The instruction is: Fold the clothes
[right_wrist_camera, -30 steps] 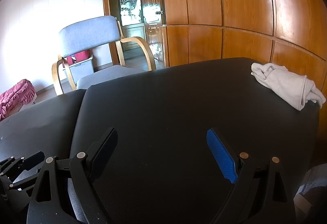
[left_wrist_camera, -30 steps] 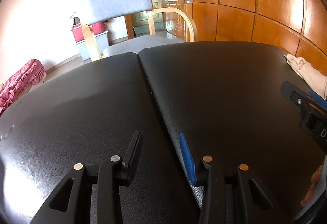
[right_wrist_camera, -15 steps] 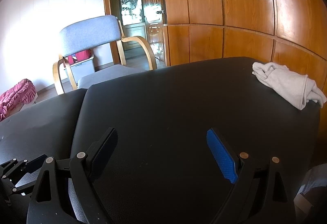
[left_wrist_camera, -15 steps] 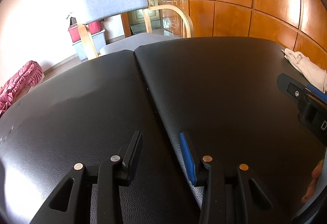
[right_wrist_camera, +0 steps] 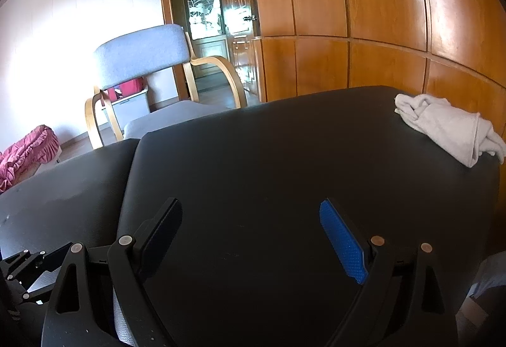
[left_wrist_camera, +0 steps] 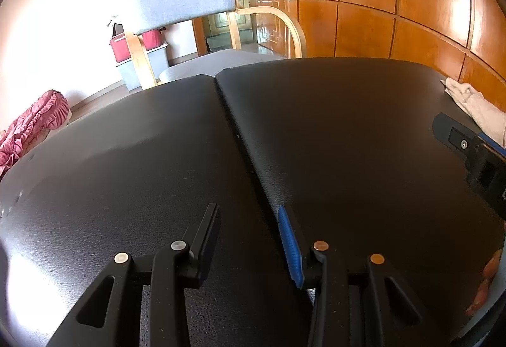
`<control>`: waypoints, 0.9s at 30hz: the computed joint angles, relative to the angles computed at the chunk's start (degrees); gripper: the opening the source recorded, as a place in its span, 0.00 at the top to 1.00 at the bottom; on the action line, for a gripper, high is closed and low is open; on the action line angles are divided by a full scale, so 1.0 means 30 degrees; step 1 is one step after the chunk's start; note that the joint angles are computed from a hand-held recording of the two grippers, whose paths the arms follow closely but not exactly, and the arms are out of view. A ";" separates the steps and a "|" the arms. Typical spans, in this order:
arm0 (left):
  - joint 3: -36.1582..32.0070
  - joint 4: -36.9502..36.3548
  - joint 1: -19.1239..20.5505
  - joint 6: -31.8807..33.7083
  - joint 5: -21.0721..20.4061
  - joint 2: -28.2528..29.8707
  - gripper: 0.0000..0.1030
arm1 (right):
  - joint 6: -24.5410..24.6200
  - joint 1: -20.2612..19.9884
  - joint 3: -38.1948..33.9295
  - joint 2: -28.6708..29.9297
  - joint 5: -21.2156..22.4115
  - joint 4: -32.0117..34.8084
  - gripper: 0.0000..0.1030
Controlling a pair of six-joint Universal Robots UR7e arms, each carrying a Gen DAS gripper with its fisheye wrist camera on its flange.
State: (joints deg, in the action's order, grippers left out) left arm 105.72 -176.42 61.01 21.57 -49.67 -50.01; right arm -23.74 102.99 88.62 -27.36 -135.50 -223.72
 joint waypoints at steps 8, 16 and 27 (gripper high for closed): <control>-0.0107 0.0553 -0.0088 -0.0792 0.0206 -0.0080 0.63 | -0.0741 0.0137 -0.0357 0.0386 0.0280 0.0344 0.11; -0.0824 0.0503 0.0172 -0.0999 0.0096 0.0143 0.63 | -0.0632 0.0160 -0.0404 0.0432 0.0146 0.0431 0.11; -0.1131 0.0926 0.0399 -0.1427 0.0080 0.0194 0.63 | -0.0639 0.0166 -0.0448 0.0494 0.0104 0.0549 0.11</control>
